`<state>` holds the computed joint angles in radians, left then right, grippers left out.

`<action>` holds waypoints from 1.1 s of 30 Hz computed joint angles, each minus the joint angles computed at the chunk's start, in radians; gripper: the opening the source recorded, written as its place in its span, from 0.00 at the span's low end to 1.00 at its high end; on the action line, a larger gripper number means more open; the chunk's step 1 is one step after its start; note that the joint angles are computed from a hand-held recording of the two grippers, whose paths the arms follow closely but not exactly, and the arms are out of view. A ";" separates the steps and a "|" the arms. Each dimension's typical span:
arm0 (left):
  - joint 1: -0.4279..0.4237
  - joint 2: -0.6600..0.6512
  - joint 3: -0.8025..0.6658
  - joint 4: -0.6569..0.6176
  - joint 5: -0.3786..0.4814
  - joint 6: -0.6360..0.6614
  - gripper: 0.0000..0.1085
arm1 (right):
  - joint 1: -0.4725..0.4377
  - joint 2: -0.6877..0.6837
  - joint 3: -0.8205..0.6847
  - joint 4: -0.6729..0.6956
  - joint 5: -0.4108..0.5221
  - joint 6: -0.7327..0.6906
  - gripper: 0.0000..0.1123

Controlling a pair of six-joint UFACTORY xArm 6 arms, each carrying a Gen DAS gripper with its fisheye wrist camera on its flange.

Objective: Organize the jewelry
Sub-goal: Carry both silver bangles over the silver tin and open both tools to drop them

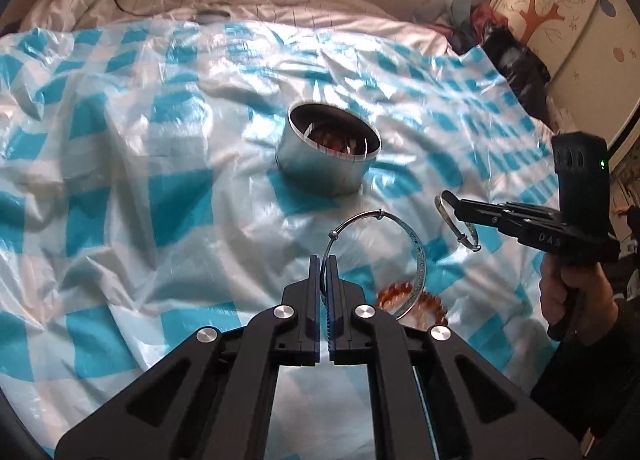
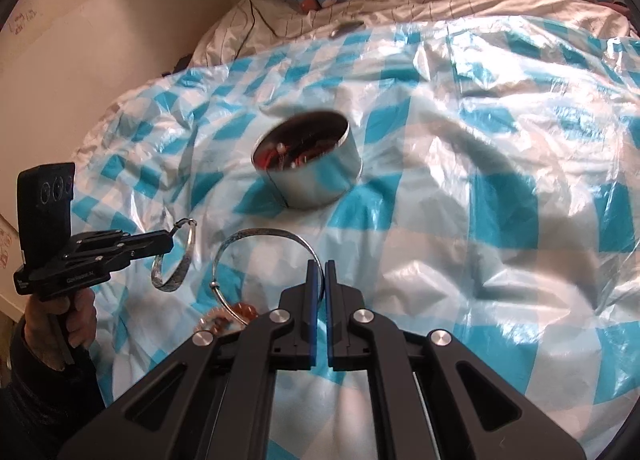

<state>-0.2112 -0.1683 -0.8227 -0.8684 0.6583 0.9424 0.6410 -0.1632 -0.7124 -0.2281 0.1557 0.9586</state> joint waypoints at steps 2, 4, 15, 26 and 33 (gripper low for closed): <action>-0.001 0.006 -0.023 -0.022 -0.003 -0.001 0.02 | -0.019 -0.009 -0.024 -0.115 0.018 0.087 0.03; -0.009 0.019 -0.046 -0.037 -0.019 -0.014 0.02 | -0.029 -0.017 -0.051 -0.238 0.053 0.176 0.03; -0.087 0.161 -0.195 -0.027 -0.117 -0.114 0.02 | -0.077 0.044 -0.162 -0.385 0.107 0.273 0.03; -0.144 0.337 -0.355 0.074 -0.163 -0.214 0.03 | -0.100 0.159 -0.282 -0.465 0.179 0.298 0.03; -0.145 0.441 -0.464 0.137 -0.133 -0.283 0.05 | -0.100 0.236 -0.341 -0.479 0.191 0.297 0.03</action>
<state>-0.3564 0.2730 -1.2863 -0.7311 0.5248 0.6589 0.5411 0.0724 -1.0534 -0.7073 0.3463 1.2561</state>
